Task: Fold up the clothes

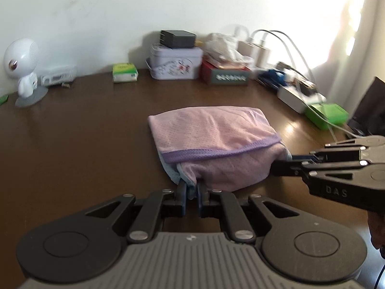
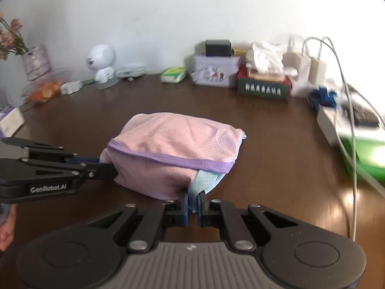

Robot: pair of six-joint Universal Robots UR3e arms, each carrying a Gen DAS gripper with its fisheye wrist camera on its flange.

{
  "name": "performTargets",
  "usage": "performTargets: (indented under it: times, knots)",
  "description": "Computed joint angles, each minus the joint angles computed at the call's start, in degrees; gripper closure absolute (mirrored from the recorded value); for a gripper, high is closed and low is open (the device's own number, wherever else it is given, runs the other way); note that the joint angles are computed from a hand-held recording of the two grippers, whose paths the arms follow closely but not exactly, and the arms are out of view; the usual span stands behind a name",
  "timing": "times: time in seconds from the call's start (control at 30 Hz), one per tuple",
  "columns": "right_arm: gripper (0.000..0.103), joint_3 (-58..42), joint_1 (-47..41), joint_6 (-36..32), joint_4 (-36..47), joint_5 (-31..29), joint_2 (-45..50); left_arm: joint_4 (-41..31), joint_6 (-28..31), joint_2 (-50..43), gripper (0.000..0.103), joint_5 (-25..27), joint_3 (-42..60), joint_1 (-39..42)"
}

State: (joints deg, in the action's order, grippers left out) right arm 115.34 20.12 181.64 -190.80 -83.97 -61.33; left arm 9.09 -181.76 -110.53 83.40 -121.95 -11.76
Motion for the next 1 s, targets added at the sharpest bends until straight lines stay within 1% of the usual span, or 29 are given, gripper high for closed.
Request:
performTargets:
  times: [0.17,0.33,0.4,0.43,0.5,0.53,0.57,0.6,0.63,0.67,0.7,0.73,0.77,0.8,0.83,0.87,0.93,1.0]
  knots:
    - [0.097,-18.33,-1.71,-0.88,7.91,1.13,9.98,-4.12,1.64,-6.68,0.095,0.65,11.16,2.20]
    - [0.097,-31.82,-1.74,-1.52,13.34,1.48,17.45,-6.70,1.38,-11.90,0.095,0.31,19.38,4.31]
    - [0.097,-36.39,-1.64,-1.34,15.25,1.31,19.87,-6.08,1.06,-13.03,0.091,0.43,20.45,4.77]
    - [0.096,-37.42,-1.62,-1.04,15.53,1.34,20.50,-5.39,0.53,-13.24,0.086,1.43,20.33,4.60]
    - [0.094,-37.40,-1.64,-0.74,15.33,1.41,20.50,-4.49,0.28,-11.62,0.081,1.86,17.84,4.44]
    - [0.091,-35.85,-1.46,-0.48,14.33,0.64,19.60,-4.57,0.43,-9.83,0.078,2.12,15.91,4.20]
    - [0.089,-32.84,-1.27,-0.29,12.52,-0.11,17.83,-4.57,0.59,-7.90,0.078,2.52,13.91,3.88]
    - [0.088,-29.10,-1.11,-0.28,10.43,-0.59,15.56,-3.93,0.83,-5.55,0.078,3.32,11.42,3.32]
    - [0.082,-25.52,-0.94,-0.27,8.45,-1.08,13.34,-2.79,1.06,-2.77,0.074,4.16,8.32,2.64]
    - [0.077,-21.68,-0.84,-0.09,6.40,-1.47,10.93,-2.24,0.95,0.56,0.067,4.91,5.05,1.83]
    - [0.075,-16.97,-0.87,0.26,4.12,-1.43,7.84,-1.97,0.80,3.94,0.062,5.73,2.00,0.94]
    - [0.073,-11.81,-0.92,0.51,1.87,-1.03,4.25,-2.04,0.53,7.48,0.049,6.60,-1.02,-0.03]
    - [0.072,-6.91,-0.92,0.81,-0.10,-0.80,0.74,-2.31,0.11,11.53,0.040,7.45,-4.62,-1.13]
    - [0.070,-2.19,-0.44,1.41,-1.72,-1.18,-2.74,-1.84,-0.25,15.85,0.036,8.46,-9.02,-2.46]
    - [0.063,2.79,0.66,2.46,-3.24,-2.20,-6.52,-0.41,-1.32,19.86,0.027,9.96,-13.85,-4.07]
    - [0.055,8.04,2.01,3.90,-5.04,-3.51,-10.32,0.38,-3.14,23.60,0.020,12.15,-18.18,-6.29]
    - [0.048,17.84,5.19,7.86,-8.34,-6.65,-17.03,-0.92,-7.36,30.79,0.018,16.36,-25.22,-12.02]
    - [0.046,27.53,8.55,12.23,-11.30,-8.99,-23.29,-5.54,-14.54,35.80,0.016,22.63,-28.69,-20.37]
